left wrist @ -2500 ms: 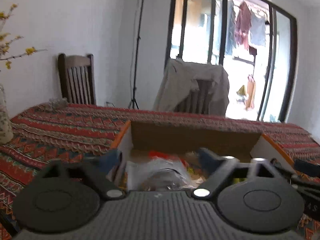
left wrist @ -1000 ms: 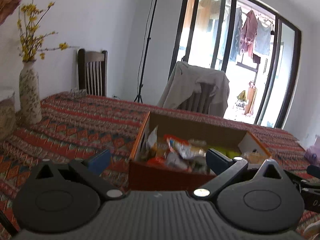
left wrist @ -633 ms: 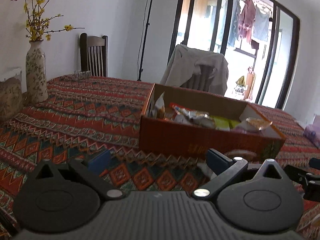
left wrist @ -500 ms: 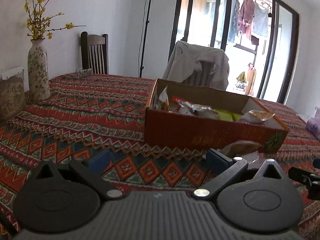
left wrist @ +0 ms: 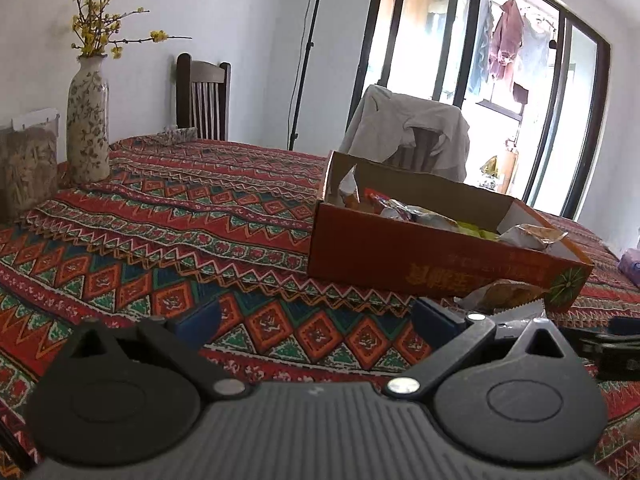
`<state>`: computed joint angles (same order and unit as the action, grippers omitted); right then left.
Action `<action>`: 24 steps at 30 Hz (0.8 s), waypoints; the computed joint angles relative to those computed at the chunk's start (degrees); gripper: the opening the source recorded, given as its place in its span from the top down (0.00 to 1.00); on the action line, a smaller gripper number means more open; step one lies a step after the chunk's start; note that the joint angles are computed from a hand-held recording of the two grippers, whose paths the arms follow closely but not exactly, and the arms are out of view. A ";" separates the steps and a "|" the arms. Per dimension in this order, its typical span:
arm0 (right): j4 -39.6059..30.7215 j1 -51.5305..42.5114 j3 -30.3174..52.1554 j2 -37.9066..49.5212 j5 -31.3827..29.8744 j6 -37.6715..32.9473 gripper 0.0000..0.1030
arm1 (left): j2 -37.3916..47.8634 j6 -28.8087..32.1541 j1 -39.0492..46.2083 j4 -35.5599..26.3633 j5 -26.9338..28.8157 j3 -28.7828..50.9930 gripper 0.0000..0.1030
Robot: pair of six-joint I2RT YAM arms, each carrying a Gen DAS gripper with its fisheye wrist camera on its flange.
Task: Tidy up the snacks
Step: 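Move both tools back toward the snack pile, then grasp the pink packet with the right tool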
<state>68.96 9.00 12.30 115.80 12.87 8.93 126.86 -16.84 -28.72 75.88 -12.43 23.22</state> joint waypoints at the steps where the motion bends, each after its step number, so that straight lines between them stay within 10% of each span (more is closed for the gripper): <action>1: -2.32 0.25 1.56 0.10 0.06 0.34 0.00 | 0.10 0.01 0.02 0.22 0.11 -0.06 0.00; 8: -16.41 1.67 11.05 2.43 2.52 3.53 0.00 | 0.77 0.41 0.02 1.78 0.74 -0.37 0.00; 14: -14.97 2.43 11.25 4.33 4.06 2.79 0.00 | 0.90 0.04 0.42 2.09 1.67 -0.49 0.00; 21: -9.38 2.33 7.94 4.01 0.49 1.06 0.41 | 0.93 -0.59 0.81 2.20 2.24 -0.62 0.00; 24: -8.01 2.30 6.59 3.56 0.29 0.32 0.41 | 0.87 -0.62 0.85 1.94 2.24 -0.51 0.00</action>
<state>60.95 11.30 18.89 119.36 13.15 9.25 127.73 -17.46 -27.87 77.82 -10.18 22.71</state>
